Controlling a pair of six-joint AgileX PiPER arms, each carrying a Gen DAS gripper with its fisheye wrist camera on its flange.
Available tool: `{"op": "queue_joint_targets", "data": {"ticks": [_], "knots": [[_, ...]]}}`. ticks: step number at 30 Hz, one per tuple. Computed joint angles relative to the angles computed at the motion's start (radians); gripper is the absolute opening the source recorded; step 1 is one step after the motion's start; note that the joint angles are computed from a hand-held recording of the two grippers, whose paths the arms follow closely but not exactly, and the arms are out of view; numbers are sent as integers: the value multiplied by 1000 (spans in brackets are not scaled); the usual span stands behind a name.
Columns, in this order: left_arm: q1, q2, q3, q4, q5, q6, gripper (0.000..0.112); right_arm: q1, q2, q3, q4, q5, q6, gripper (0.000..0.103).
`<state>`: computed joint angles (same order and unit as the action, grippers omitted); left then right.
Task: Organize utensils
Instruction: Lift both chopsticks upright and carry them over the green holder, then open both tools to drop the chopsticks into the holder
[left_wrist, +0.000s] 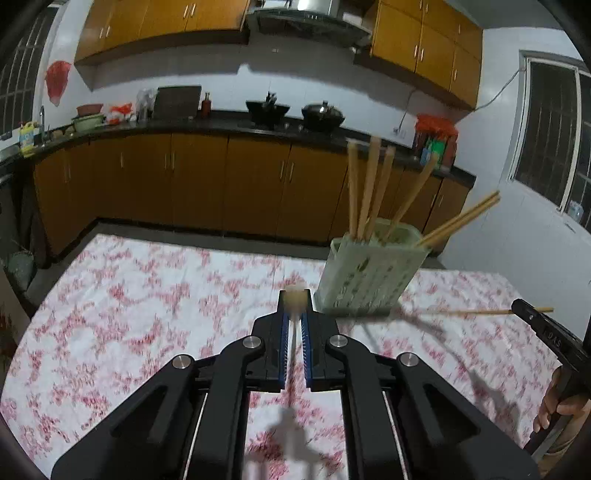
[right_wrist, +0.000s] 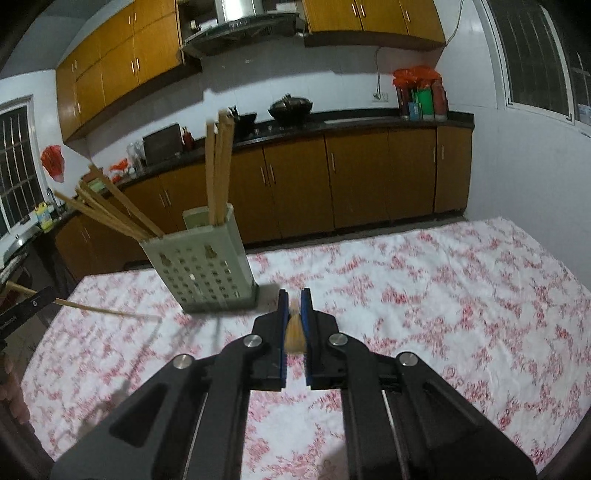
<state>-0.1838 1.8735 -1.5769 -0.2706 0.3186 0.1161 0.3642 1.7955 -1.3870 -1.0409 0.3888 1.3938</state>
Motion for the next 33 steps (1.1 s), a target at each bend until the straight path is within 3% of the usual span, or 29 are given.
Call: {"op": "queue_joint_targets", "data": {"ticks": [14,19,23,27,30,33], "knots": [[-59,-16,-152,-157,18,151,7,-14,-92,-115,121,-90,-147,8],[-97,20,-264,-162,17,141,7,1,-78,-225,21,-93,-69,8],[-140,84,-401,5,-5,-24,7,21,-30,-331,-69,-66,-2,8],[-172,180,-572,278,29,-244,7,26,34,-441,-103,-47,5,8],[-174,250,-689,334,92,-271,7,28,92,-529,-118,-23,-11,8],[-167,305,-776,335,146,-268,7,22,155,-619,-41,-8,-92,8]]}}
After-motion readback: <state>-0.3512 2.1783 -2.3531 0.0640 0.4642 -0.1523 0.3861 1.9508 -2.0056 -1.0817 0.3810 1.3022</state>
